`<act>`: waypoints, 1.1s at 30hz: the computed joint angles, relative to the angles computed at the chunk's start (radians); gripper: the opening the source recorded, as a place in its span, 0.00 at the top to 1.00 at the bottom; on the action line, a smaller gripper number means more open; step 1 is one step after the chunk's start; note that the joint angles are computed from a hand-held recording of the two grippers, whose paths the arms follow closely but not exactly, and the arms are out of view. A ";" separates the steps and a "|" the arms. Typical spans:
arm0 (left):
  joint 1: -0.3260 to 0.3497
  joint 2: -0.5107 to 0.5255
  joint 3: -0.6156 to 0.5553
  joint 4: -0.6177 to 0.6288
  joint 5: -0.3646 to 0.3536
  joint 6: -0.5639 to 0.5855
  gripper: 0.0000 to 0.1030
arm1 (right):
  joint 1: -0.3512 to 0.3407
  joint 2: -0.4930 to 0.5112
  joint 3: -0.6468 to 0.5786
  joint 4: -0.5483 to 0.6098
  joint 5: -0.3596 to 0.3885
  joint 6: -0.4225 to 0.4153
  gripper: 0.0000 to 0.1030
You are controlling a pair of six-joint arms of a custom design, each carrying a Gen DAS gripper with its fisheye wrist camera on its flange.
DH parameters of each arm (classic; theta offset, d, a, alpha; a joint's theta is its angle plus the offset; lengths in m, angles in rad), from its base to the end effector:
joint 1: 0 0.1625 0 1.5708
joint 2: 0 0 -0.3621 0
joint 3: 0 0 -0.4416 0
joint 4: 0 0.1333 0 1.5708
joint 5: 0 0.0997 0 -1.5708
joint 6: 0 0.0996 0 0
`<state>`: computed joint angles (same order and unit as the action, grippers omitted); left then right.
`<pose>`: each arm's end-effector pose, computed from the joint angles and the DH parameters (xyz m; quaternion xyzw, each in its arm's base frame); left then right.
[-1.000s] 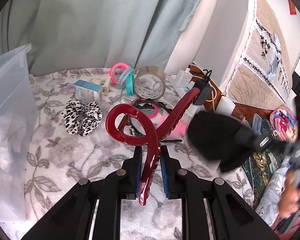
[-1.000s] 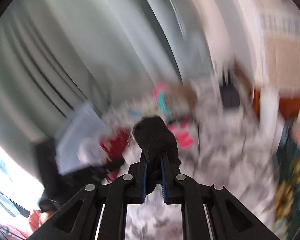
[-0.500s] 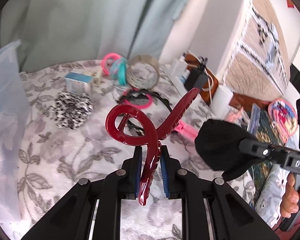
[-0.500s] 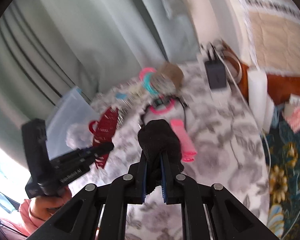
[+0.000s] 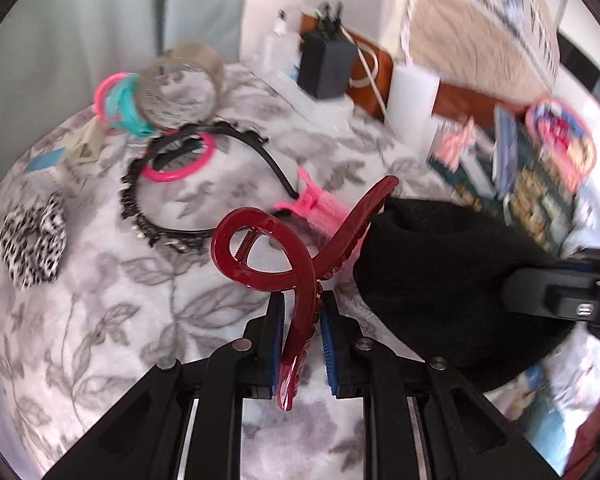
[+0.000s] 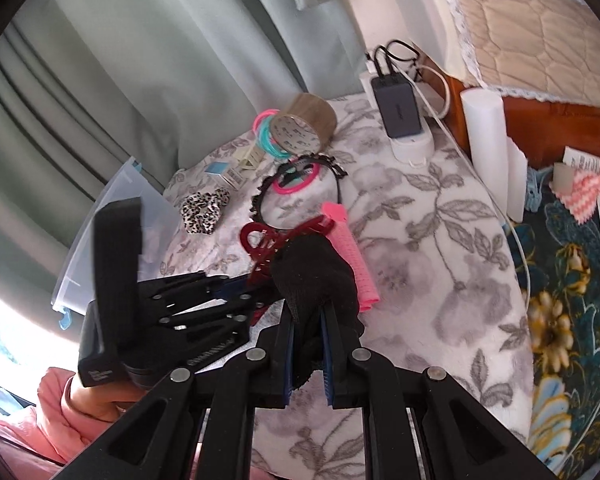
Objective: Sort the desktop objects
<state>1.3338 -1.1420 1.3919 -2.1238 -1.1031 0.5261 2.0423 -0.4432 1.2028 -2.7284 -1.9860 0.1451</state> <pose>0.0088 -0.7224 0.3275 0.3256 0.9055 -0.1123 0.2478 0.4348 -0.6477 -0.0317 0.1156 -0.9531 0.2456 0.1338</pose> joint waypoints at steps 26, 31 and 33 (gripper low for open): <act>-0.007 0.042 -0.020 0.004 0.054 0.014 0.83 | 0.054 -0.114 0.110 -0.299 0.041 -0.121 0.88; 0.011 0.022 -0.036 0.017 -0.030 -0.031 0.86 | 0.058 -0.104 0.080 -0.327 0.106 -0.152 0.88; 0.024 0.003 -0.042 0.013 -0.066 -0.051 0.86 | 0.055 -0.080 0.048 -0.278 0.095 -0.162 0.88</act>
<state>1.3575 -1.1388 1.3502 -2.1112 -1.1688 0.4753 2.0975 -0.5235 1.2510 -3.0065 -1.8912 -0.0173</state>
